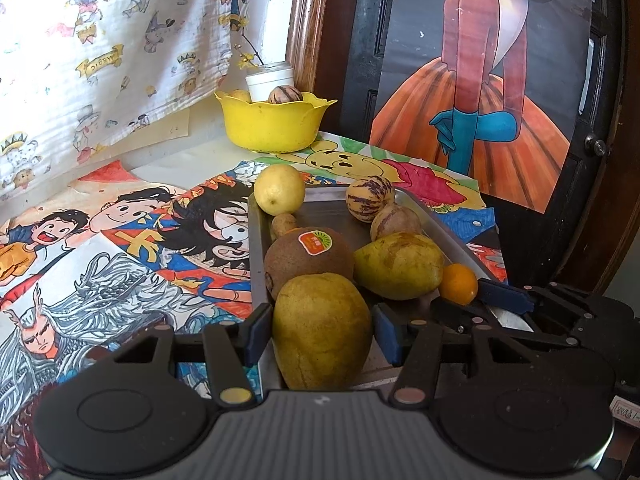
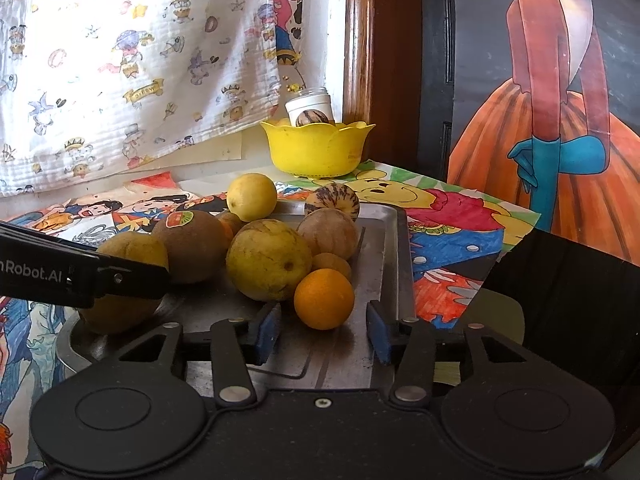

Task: Organize fruits
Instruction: 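Lower the pear and tangerine onto the tray among the other fruits with both tools, then open both tools to release the pear and tangerine onto the tray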

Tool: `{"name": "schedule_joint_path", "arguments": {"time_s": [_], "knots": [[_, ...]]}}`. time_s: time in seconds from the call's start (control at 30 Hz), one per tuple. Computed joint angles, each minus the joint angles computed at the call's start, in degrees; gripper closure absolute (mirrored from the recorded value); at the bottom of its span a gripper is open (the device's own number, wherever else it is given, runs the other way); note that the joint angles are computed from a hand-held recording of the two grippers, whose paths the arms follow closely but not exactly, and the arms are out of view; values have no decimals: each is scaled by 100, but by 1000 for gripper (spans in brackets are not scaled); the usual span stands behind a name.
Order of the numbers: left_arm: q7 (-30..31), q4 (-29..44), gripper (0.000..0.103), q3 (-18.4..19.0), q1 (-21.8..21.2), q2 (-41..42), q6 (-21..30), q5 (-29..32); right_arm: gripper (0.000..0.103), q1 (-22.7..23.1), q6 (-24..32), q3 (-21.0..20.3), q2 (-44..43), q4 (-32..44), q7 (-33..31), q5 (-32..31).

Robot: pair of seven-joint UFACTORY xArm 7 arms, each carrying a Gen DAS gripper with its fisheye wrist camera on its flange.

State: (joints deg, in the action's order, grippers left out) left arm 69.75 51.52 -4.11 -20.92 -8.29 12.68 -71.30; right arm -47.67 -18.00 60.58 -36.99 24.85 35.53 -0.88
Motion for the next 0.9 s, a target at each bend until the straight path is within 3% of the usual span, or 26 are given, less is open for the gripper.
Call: {"name": "schedule_joint_path", "arguments": {"time_s": [0.33, 0.63, 0.9], "knots": [[882, -59, 38, 6, -120, -170, -305, -872, 41, -144, -127, 234, -234, -47, 7, 82], [1913, -48, 26, -141, -6, -299, -375, -1881, 25, -272, -150, 458, -797, -136, 399, 87], [2339, 1, 4, -360, 268, -359, -410, -2543, 13, -347, -54, 513, -1274, -206, 975, -74]]}}
